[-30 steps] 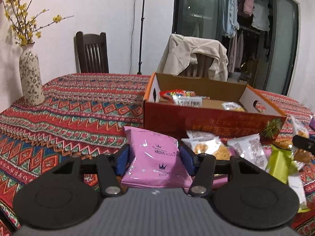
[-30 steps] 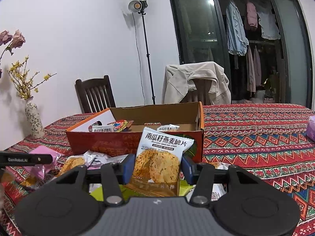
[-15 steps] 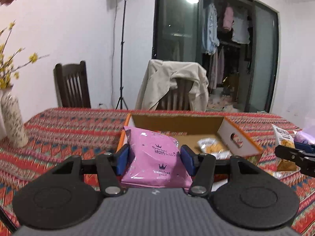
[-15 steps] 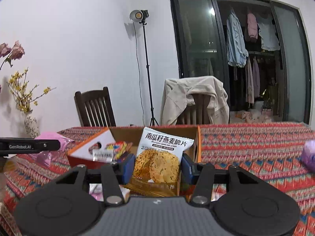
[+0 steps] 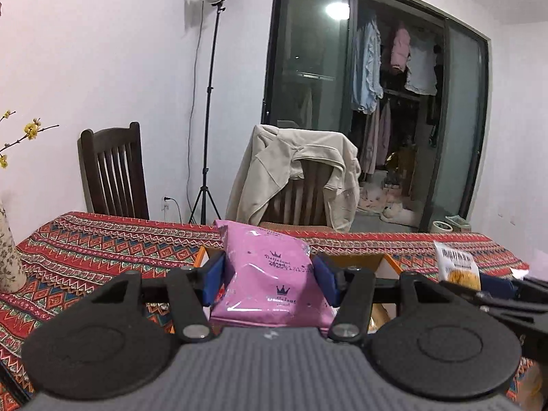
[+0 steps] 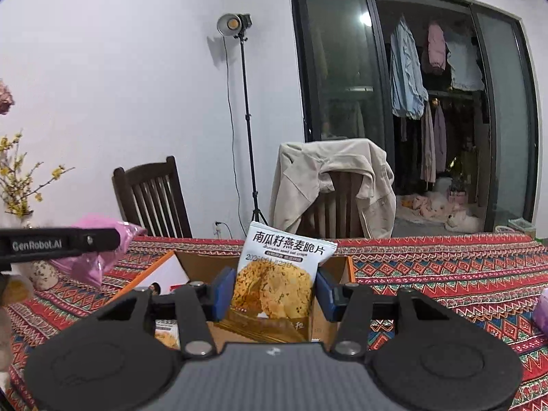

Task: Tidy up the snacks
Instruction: 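Carry both held packets over the orange box, then open both grippers to drop the packets into the box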

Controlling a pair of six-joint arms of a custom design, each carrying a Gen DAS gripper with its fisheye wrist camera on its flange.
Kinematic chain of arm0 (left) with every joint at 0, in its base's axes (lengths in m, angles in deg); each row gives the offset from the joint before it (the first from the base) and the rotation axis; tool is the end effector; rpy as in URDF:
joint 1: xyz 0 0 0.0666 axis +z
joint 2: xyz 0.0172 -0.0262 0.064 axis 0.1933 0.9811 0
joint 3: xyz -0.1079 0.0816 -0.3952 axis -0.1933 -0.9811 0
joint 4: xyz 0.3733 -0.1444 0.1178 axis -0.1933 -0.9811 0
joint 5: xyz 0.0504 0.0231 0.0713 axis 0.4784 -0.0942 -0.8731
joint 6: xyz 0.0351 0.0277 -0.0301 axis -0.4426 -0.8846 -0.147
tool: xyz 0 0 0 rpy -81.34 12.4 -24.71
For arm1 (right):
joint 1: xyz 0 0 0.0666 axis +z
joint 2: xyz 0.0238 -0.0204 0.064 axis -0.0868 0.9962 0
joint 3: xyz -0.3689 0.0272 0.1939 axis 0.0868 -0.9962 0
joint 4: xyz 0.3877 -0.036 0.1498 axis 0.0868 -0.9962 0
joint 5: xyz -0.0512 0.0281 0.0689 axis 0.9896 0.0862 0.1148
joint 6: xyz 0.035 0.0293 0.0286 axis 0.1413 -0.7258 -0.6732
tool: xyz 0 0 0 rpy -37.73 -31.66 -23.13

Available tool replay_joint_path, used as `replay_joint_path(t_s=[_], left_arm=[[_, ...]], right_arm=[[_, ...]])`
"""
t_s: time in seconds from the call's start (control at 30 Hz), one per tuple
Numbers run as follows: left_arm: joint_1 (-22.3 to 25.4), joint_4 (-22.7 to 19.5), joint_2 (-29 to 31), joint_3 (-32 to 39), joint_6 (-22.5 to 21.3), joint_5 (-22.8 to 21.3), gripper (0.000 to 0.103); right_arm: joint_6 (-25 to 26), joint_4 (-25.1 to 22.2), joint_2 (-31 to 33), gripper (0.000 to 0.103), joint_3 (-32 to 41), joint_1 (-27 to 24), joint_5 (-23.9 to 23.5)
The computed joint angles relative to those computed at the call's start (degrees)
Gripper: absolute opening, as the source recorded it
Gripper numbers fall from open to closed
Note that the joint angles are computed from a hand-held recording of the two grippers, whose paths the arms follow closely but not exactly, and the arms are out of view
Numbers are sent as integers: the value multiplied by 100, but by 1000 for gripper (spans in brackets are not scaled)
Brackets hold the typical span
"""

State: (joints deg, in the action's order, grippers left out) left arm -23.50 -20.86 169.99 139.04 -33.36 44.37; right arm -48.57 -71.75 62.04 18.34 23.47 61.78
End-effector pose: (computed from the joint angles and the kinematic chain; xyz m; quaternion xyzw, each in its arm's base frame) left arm 0.4774 -0.3099 0.3985 -0.0025 0.8184 -0.0480 0.5727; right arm 0.4485 0.2325 0.3525 -0.0410 0.8092 0.1050 0.5766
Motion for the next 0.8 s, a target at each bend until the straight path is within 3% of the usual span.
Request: replay_joint_path(t_s=[0.4,0.57,0.6,0.63,0.67,0.7,0.73,0.77,0.8], left_arm=[[414,-160,807,772,119,385,57],[509,-151,1060,776,121,363,57],[530,-146,1081,744,150,330,59],[559,-125,1075,681,210,328,70],[592,-121,1059,625,292,347,80],[624,-148,1045,604,375,314,94],[632,-123,1017,572,429,190,100],[632,-15,982,511,429,77,102],[635,114,940,437,398,63,103]], right_arm=[[-48,-216,1060,50,981,-257,-121],[-125,-155,1378,51,1116,-301,-207],[-113,-125,1396,53,1085,-300,-247],[-77,-128,1416,53,1057,-299,-308],[-30,-162,1436,57,1061,-299,-368],[14,-218,1463,72,1083,-303,-440],[17,-237,1482,82,1100,-305,-446],[16,-241,1512,97,1149,-304,-436],[31,-204,1519,103,1150,-306,-443]])
